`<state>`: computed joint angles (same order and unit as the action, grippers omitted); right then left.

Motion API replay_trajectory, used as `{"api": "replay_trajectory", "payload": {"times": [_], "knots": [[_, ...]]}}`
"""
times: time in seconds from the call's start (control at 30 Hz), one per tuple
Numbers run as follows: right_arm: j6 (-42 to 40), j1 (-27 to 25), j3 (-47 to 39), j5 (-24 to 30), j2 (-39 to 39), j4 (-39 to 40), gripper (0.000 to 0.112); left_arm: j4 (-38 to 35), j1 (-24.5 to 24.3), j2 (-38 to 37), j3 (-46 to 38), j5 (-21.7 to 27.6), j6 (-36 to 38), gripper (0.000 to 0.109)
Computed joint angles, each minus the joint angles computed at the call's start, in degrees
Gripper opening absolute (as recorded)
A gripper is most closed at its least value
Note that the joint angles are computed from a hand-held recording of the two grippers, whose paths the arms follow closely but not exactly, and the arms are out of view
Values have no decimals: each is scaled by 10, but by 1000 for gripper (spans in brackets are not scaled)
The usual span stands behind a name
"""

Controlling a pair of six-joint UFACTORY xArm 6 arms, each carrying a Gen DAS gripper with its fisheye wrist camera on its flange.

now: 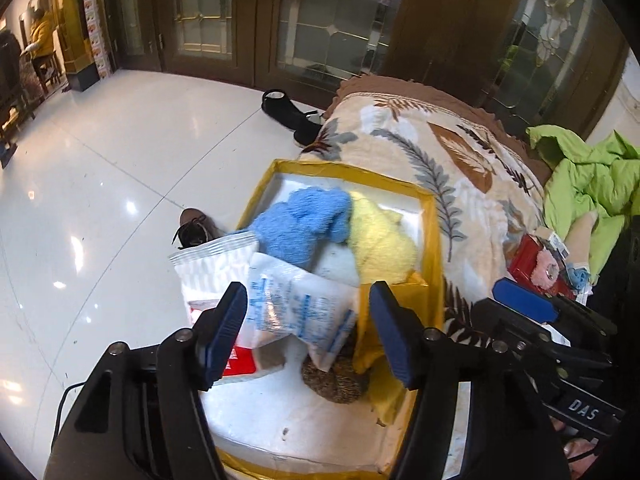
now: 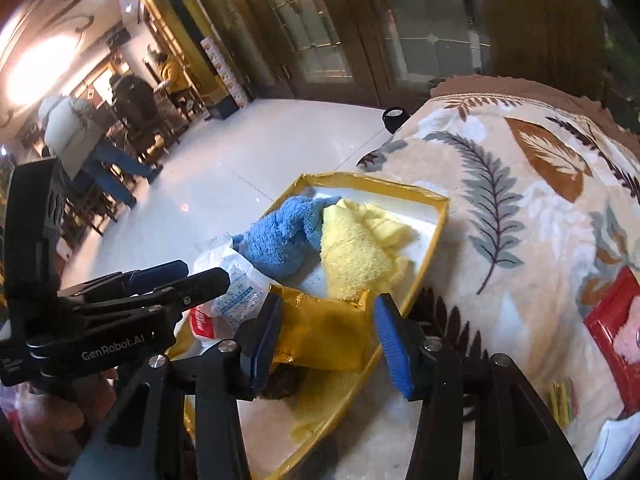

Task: Organize soft objects
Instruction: 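Lower both packets into the white box and open both tools, then grasp the colored sticks with the left tool while the right tool grasps the pink fuzzy puff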

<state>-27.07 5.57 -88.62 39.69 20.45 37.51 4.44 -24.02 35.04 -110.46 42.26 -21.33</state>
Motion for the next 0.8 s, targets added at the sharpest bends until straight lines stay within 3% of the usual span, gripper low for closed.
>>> {"api": "replay_trajectory", "payload": {"times": [0.43, 0.8], "knots": [[-41, -60, 139, -36, -122, 49, 52, 27, -52, 23, -48, 9, 15, 63], [-24, -142, 240, -82, -200, 20, 53, -28, -93, 126, -207, 93, 65, 63]]}}
